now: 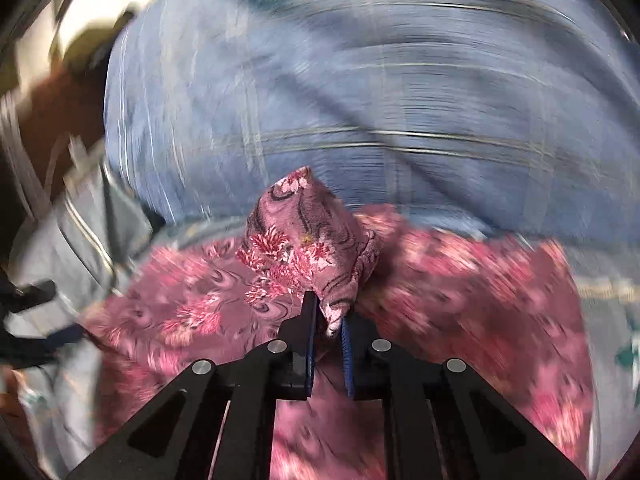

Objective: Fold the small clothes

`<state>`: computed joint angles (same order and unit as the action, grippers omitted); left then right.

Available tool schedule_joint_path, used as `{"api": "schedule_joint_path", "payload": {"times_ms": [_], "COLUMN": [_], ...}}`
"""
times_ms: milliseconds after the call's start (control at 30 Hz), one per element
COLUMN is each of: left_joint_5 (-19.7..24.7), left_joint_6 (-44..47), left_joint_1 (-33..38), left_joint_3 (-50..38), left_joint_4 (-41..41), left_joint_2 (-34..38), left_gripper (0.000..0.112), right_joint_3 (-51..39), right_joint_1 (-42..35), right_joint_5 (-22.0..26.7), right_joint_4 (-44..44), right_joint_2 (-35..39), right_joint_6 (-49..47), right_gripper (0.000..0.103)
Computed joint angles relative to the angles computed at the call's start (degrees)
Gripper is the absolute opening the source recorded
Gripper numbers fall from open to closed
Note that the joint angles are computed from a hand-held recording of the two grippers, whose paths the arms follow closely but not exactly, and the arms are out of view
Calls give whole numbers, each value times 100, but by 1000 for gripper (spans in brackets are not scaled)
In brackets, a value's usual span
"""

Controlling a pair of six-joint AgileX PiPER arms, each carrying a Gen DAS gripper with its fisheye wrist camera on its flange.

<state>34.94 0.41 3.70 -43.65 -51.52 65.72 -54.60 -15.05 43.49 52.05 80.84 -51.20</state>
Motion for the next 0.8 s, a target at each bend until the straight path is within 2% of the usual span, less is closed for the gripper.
{"api": "schedule_joint_path", "payload": {"times_ms": [67, 100, 167, 200, 267, 333, 400, 567, 600, 667, 700, 767, 800], "left_joint_5": [-176, -239, -192, -94, -68, -188, -364, -569, -633, -740, -788, -906, -957], "left_joint_6": [-248, -495, -417, -256, 59, -199, -555, -590, -737, -1026, -1064, -1155, -1335], "left_joint_1": [-265, -410, -504, -494, -510, -705, -962, -1234, -1283, -1323, -1314, -1292, -1317], "left_joint_3": [-48, -108, -132, -123, -76, -106, -148, -193, -215, -232, -200, -113, -111], "left_joint_4": [290, 523, 405, 177, -188, 65, 447, 559, 722, 1042, 1067, 1185, 1359], "left_joint_2": [-3, 88, 305, 413, 512, 525, 549, 920, 996, 1067, 1039, 911, 891], "left_gripper": [80, 80, 80, 80, 80, 80, 80, 81, 81, 77, 73, 70, 70], "right_joint_3": [80, 138, 198, 301, 461, 524, 441, 134, 105, -63, -317, -539, -559], "right_joint_1": [-732, -1195, -1803, -2088, -2317, -2473, -2376, -1809, -1686, -1719, -1796, -2038, -2126], "right_joint_5": [626, 980, 1466, 1530, 1477, 1526, 1504, 941, 808, 1040, 1346, 1867, 1975], "right_joint_4": [378, 448, 540, 555, 669, 876, 1037, 689, 577, 689, 713, 1332, 1522], "right_joint_2": [132, 289, 569, 573, 460, 345, 320, 496, 565, 721, 842, 707, 619], "right_joint_6": [-108, -42, -22, 5, -90, -272, -351, 571, 791, 695, 656, 124, -141], "right_gripper": [11, 17, 19, 25, 34, 54, 65, 71, 71, 46, 9, 8, 8]}}
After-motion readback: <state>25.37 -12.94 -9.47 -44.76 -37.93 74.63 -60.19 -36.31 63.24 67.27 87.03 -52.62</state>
